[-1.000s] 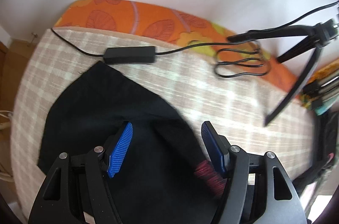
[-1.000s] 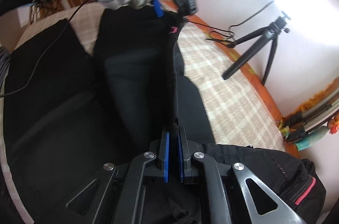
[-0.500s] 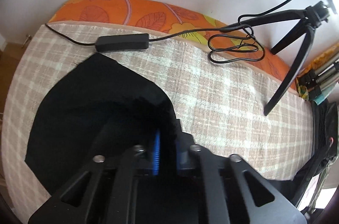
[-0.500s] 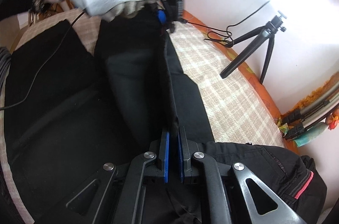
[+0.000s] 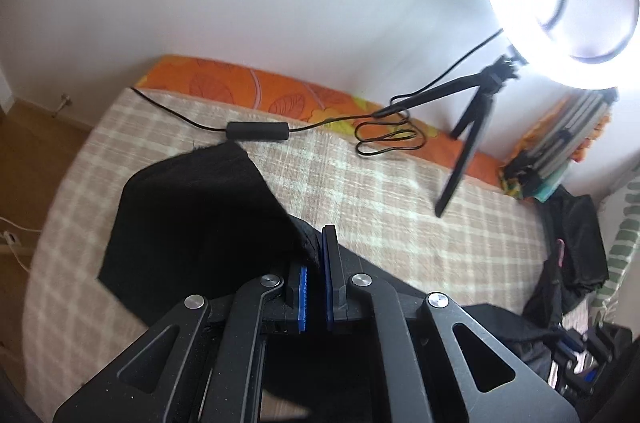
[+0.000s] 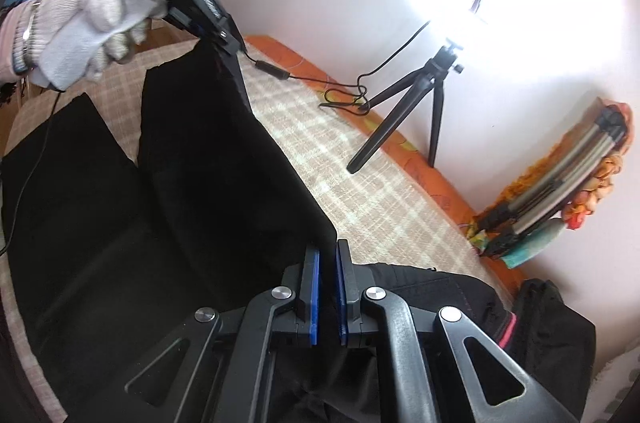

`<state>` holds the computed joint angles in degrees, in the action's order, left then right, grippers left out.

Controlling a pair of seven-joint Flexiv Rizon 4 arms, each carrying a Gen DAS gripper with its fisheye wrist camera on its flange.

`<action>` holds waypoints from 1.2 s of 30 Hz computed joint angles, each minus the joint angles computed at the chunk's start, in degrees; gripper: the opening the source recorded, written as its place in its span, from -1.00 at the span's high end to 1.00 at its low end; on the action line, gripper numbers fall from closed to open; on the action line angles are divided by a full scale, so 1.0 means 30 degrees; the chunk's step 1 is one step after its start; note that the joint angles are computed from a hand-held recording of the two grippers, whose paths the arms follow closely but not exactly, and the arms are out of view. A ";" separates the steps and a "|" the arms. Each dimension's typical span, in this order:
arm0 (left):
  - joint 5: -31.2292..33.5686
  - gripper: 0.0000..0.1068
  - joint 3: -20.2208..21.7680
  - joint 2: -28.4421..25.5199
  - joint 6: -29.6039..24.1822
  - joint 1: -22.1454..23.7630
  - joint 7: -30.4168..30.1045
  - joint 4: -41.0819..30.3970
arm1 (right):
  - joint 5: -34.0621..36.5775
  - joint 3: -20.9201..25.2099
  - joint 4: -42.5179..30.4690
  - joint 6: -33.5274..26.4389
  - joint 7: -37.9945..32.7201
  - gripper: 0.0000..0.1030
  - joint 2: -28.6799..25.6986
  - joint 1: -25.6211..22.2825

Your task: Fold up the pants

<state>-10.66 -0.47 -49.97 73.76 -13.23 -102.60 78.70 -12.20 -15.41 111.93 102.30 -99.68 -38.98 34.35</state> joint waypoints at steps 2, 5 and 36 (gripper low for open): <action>0.0036 0.91 -0.0397 0.1028 0.1014 0.0213 0.0213 0.1603 | 0.0178 -0.0322 0.0586 0.0129 -0.0027 0.91 0.0448 0.0418; 0.0152 0.91 -0.0381 0.2368 0.2317 0.0123 0.0239 0.3631 | 0.0760 -0.1514 0.1835 0.0742 -0.0433 0.91 0.1068 0.1839; 0.4451 0.83 -0.5812 0.4209 1.5995 0.4726 -0.5904 1.7949 | 0.8558 -0.1945 0.9745 0.3259 -0.4839 0.91 0.2131 0.8331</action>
<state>2.69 -17.91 -37.34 121.74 0.95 -120.31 132.55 13.47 -21.24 141.17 112.07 -114.20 -32.58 59.34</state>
